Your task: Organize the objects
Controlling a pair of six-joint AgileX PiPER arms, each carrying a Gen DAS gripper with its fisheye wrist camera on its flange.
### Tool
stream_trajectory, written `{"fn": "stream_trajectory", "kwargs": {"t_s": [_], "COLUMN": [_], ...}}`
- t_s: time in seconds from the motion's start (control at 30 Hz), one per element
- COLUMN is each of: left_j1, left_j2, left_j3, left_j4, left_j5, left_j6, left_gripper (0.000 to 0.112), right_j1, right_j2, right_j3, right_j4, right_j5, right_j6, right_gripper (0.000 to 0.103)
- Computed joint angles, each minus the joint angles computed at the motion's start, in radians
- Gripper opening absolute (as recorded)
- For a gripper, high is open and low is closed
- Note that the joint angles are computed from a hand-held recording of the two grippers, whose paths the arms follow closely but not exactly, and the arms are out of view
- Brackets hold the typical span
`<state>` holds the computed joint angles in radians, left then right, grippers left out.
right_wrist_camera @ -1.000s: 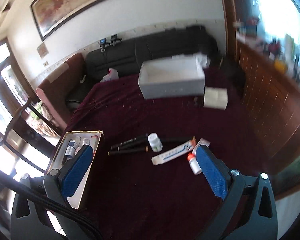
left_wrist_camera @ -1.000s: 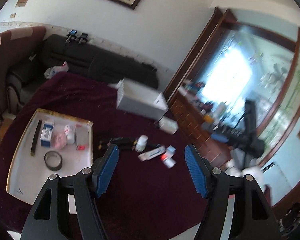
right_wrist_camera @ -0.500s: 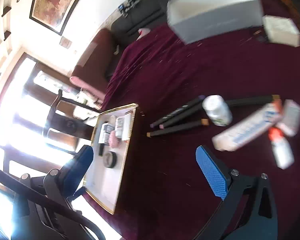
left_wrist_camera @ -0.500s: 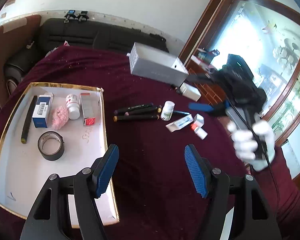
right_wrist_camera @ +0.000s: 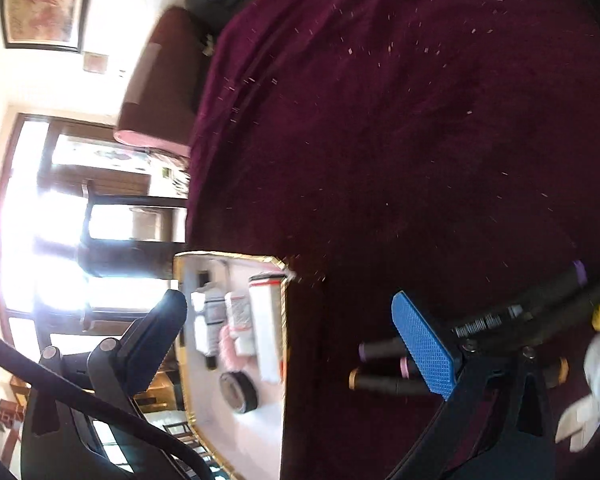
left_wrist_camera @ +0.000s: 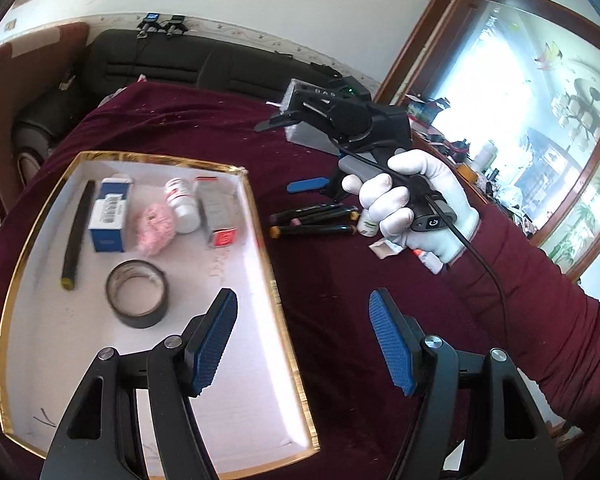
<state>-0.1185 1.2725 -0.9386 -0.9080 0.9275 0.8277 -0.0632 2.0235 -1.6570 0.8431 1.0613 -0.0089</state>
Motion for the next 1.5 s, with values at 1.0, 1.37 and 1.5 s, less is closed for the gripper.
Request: {"fn": "stream_trajectory", "kwargs": {"t_s": [1.0, 1.37, 1.5], "left_j1": [-0.589, -0.694, -0.727], "left_j2": [0.206, 0.621, 0.690], "left_j3": [-0.226, -0.632, -0.702], "left_j4": [0.530, 0.849, 0.984], "left_j5": [-0.267, -0.240, -0.208], "left_j6": [-0.667, -1.037, -1.133], "left_gripper": [0.062, 0.062, 0.061], "right_j1": [-0.693, -0.812, -0.819], "right_j2": [-0.990, -0.882, -0.891], "right_j3": [1.023, 1.092, 1.096], "right_j4": [0.073, 0.336, 0.368], "right_j5": [-0.301, -0.294, -0.289], "right_j6": [-0.528, -0.815, -0.834], "right_gripper": [0.102, 0.102, 0.102]}}
